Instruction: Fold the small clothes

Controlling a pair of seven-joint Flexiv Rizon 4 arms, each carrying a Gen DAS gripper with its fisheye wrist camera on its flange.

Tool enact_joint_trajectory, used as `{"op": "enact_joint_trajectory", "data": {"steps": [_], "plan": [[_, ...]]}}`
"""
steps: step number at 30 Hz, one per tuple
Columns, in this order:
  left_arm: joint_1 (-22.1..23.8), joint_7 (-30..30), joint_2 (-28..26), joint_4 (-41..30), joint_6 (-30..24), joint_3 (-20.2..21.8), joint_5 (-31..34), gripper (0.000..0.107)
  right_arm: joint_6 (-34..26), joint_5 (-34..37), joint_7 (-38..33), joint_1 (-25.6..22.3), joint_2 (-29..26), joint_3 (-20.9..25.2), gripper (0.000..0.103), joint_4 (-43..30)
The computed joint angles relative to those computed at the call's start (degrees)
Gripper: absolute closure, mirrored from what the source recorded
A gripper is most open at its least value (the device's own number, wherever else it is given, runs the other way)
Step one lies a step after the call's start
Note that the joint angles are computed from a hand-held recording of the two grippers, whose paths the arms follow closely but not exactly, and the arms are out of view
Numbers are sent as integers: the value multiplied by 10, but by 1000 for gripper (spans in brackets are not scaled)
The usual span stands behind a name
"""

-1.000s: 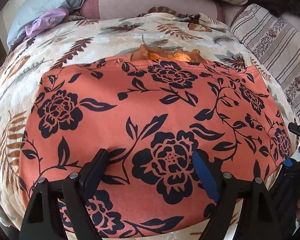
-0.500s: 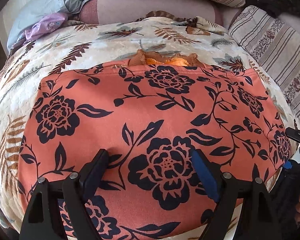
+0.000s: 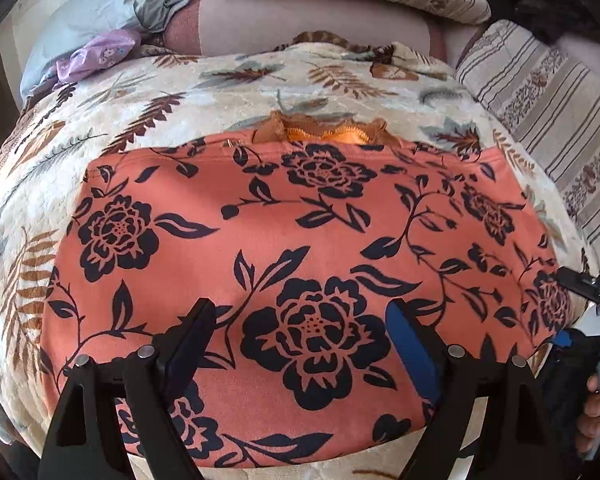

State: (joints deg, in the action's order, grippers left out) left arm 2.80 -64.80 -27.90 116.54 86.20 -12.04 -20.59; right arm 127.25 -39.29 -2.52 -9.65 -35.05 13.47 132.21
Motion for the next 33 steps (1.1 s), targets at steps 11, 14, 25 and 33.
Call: {"op": "enact_joint_trajectory", "data": {"steps": [11, 14, 25, 33], "plan": [[-79, -69, -6, -35, -46, 100, 74, 18, -5, -83, 30, -34, -5, 3, 20, -11], [-67, -72, 2, -22, -7, 80, 71, 18, -23, -95, 30, -33, 9, -4, 51, -8], [-77, -91, 11, -26, 1, 94, 103, 18, -16, -24, 2, -3, 15, -12, 23, -6], [-105, -136, -42, -85, -65, 153, 128, 16, -67, -27, -22, -11, 19, -1, 40, -15]]}}
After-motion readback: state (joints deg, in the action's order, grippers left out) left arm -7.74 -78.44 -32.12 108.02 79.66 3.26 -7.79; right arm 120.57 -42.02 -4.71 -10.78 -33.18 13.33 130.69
